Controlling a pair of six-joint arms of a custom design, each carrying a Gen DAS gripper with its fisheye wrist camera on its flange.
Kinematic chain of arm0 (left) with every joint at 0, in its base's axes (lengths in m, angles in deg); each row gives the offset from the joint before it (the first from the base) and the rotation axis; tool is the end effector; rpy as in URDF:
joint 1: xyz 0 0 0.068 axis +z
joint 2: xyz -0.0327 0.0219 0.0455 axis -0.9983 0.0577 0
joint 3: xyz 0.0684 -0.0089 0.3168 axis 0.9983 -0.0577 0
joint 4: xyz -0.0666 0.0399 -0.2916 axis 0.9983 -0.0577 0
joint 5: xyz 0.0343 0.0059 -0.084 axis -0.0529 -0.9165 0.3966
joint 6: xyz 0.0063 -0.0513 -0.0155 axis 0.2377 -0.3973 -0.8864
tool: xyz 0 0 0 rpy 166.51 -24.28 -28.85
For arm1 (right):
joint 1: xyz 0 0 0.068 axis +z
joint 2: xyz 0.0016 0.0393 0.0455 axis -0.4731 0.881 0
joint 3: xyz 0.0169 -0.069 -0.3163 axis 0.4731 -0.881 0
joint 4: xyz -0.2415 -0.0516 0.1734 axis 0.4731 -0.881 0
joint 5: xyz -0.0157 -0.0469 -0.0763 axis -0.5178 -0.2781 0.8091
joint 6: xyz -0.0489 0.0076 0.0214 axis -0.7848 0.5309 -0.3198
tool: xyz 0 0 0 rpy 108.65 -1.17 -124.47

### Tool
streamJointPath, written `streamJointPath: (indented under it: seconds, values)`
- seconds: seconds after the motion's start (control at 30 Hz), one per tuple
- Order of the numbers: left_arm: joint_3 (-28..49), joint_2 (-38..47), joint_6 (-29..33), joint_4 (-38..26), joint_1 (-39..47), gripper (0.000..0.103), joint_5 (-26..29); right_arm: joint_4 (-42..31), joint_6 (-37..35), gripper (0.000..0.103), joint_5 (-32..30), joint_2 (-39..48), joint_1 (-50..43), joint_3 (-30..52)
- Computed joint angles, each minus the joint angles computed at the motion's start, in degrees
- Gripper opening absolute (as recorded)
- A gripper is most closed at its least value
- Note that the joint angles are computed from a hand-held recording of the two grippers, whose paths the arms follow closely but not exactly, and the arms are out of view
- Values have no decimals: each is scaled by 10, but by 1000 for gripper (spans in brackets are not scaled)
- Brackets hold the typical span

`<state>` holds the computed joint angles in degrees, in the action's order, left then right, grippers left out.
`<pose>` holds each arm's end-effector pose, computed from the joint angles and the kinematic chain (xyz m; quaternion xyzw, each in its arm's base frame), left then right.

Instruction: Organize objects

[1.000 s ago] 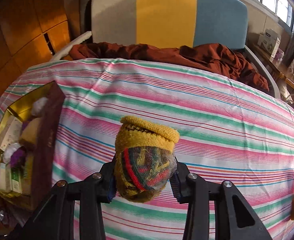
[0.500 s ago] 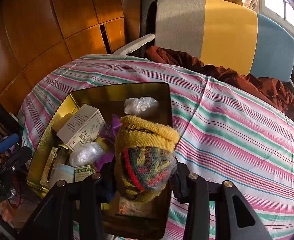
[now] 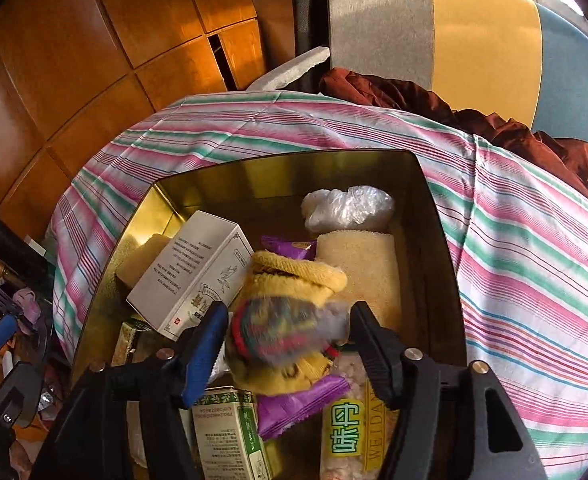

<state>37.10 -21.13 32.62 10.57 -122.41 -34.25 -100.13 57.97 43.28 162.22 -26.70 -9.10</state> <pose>0.2055 -0.1334 0.2088 0.0147 0.9117 -0.0627 0.4058 0.2622 0.0155 0.1951 -0.0436 0.9477 0.1198 0.2926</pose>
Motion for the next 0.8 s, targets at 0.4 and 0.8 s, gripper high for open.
streamJointPath:
  seconds: [0.4,0.8]
  values:
    - [20,-4,-38,-20,-38,103,-66,-22,4,69,93,-169,9,-63]
    - [43,13,-109,-76,-128,103,-175,-108,11,69,136,-367,-43,-122]
